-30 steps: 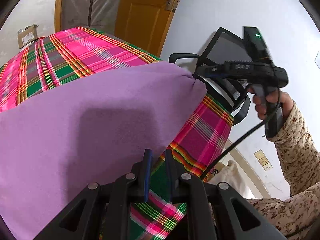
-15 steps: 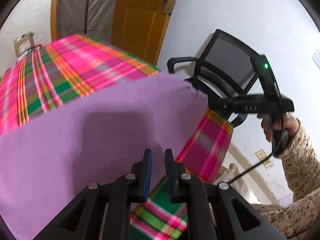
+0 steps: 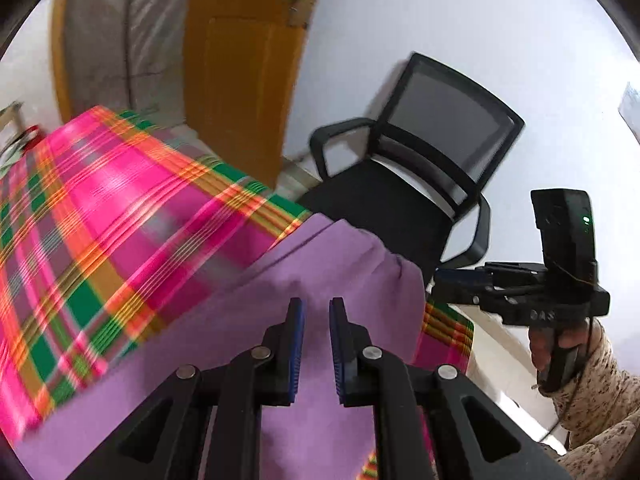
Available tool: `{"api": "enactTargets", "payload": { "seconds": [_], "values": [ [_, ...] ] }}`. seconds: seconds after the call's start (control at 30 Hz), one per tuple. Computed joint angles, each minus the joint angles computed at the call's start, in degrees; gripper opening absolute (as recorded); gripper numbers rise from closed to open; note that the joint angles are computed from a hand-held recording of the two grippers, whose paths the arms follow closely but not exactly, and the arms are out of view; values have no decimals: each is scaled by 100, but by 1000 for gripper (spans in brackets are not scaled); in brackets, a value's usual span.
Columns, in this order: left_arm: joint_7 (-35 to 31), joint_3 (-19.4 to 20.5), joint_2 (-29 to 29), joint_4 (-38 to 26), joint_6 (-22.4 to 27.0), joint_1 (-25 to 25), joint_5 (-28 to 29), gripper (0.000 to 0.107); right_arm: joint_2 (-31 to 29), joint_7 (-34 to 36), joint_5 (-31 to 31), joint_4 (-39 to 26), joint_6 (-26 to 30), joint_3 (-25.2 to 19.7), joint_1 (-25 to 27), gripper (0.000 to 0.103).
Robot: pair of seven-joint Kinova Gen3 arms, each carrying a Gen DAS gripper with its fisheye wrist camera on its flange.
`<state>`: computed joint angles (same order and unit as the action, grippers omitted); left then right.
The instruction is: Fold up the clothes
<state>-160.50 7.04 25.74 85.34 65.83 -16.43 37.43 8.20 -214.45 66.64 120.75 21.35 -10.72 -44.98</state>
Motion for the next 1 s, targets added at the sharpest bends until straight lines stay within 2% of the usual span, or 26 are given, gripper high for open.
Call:
{"api": "enactTargets", "payload": {
  "seconds": [0.07, 0.13, 0.27, 0.37, 0.5, 0.67, 0.87, 1.0],
  "values": [
    [46, 23, 107, -165, -151, 217, -170, 13, 2, -248, 163, 7, 49, -91, 27, 36],
    [107, 76, 218, -345, -211, 387, -325, 13, -10, -510, 387, 44, 2, 0, -79, 36],
    [117, 194, 404, -661, -141, 644, -646, 13, 38, -1115, 879, 118, -197, -23, 14, 36],
    [149, 204, 524, -854, -128, 886, -1001, 13, 120, -1271, 995, 118, -317, -36, 105, 36],
    [470, 176, 809, -1225, 136, 1099, -1352, 13, 131, -1939, 1550, 186, -340, -73, 189, 37],
    [558, 232, 1005, -1421, 290, 1143, -1535, 17, 192, -1551, 1201, 69, -215, -171, 288, 37],
    [435, 288, 1026, -1459, 301, 1133, -1611, 18, 228, -1734, 1329, 69, -209, -116, 282, 38],
    [259, 341, 1130, -1637, 568, 1171, -1675, 36, 235, -1508, 1110, 27, -157, -129, 275, 38]
  ]
}}
